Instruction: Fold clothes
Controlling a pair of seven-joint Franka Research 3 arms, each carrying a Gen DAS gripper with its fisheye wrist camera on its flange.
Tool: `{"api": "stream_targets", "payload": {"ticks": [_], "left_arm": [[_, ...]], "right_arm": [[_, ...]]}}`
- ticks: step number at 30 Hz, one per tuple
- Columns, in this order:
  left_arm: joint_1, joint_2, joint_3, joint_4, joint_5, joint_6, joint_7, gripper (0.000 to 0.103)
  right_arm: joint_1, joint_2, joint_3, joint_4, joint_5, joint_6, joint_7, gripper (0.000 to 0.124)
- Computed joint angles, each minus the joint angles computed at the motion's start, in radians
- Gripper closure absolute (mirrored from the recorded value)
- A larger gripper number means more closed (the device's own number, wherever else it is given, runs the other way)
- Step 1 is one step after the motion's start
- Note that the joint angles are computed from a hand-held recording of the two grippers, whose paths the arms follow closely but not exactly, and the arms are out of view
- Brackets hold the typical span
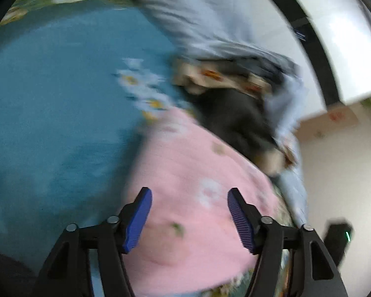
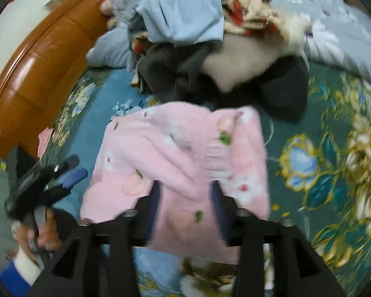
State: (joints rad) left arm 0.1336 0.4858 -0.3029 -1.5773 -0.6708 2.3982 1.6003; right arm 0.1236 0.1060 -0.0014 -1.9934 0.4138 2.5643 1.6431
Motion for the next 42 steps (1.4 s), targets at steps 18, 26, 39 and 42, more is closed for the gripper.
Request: {"api": "stream_targets", "payload": {"ticks": [18, 26, 39, 42], "left_arm": [[-0.054, 0.251, 0.009, 0.341, 0.247, -0.301, -0.159, 0.004], [-0.059, 0.206, 0.008, 0.283, 0.269, -0.235, -0.131, 0.018], [-0.015, 0.092, -0.025, 0.144, 0.175, -0.138, 0.01, 0.067], [-0.005, 0.034, -0.039, 0.076, 0.112, -0.094, 0.088, 0.067]], "right_arm": [[-0.092, 0.135, 0.028, -0.026, 0.544, 0.02, -0.127, 0.024], [-0.088, 0.129, 0.025, -0.029, 0.499, 0.017, -0.121, 0.022], [-0.074, 0.058, 0.021, -0.024, 0.361, -0.018, -0.017, 0.08], [-0.069, 0.037, 0.007, -0.027, 0.334, -0.03, -0.017, 0.081]]}}
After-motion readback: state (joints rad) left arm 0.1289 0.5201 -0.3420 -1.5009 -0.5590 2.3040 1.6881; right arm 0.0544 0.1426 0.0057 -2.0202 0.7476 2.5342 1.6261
